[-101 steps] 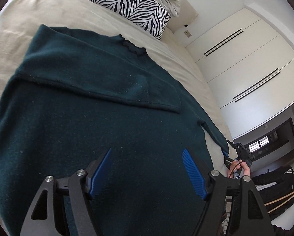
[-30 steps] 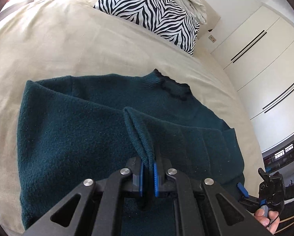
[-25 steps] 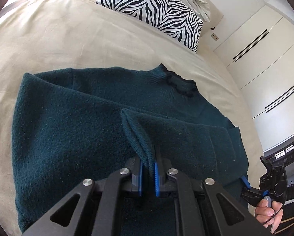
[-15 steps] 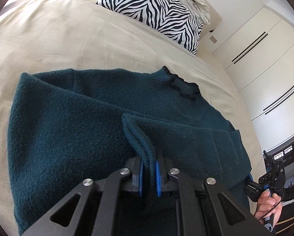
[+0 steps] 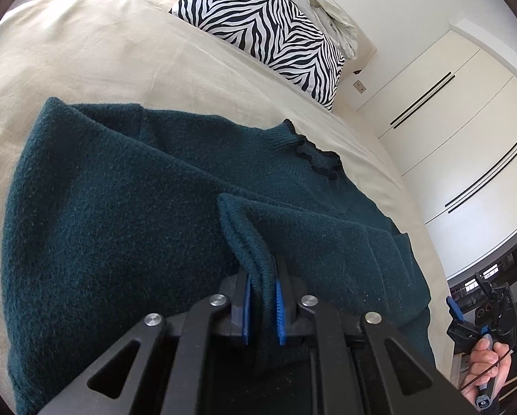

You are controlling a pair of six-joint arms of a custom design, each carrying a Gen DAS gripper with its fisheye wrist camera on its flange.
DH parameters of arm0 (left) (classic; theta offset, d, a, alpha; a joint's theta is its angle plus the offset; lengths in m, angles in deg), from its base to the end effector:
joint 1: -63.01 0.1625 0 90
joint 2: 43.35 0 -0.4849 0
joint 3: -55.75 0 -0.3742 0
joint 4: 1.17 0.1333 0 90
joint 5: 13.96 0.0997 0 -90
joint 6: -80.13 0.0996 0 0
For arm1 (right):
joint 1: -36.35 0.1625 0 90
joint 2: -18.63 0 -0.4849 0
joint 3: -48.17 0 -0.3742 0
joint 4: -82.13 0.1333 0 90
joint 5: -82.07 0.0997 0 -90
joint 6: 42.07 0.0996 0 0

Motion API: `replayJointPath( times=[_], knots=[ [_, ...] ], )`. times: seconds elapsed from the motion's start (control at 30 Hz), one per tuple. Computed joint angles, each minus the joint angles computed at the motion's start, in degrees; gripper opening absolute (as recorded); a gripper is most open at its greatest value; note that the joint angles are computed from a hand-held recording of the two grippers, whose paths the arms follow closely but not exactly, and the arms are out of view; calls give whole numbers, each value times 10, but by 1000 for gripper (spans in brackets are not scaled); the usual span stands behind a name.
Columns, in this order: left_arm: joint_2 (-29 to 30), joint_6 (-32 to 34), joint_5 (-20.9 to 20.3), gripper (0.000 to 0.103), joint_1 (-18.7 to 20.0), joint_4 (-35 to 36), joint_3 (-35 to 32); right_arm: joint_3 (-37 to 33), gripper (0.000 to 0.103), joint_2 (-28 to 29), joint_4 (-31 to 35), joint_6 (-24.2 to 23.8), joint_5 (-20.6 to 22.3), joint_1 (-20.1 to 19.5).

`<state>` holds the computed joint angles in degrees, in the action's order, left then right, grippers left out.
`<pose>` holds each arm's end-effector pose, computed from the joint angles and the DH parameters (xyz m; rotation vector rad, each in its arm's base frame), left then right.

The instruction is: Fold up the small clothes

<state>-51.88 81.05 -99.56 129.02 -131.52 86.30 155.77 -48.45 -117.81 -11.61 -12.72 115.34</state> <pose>-0.2584 -0.9274 0.0312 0.6475 3.0202 -0.5120 0.0079 -0.6141 0.4244 0.9463 2.2965 -1.7126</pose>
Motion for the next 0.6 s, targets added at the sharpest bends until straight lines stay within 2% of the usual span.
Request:
replayJointPath(
  times=[0.13,0.37,0.43,0.6],
  knots=[
    [0,3,-9,14,3,-8,4,-80,60,24,94,-31,37,-4],
    [0,8,-19,15,7,-20,9,-261,60,102,276,-44,89,-33],
    [0,8,-20,15,7,-22,11,-276,59,110,307,-31,87,-44],
    [-1,8,-28,15,10,-23,12,-216,59,83,285,-64,154,-66]
  ],
)
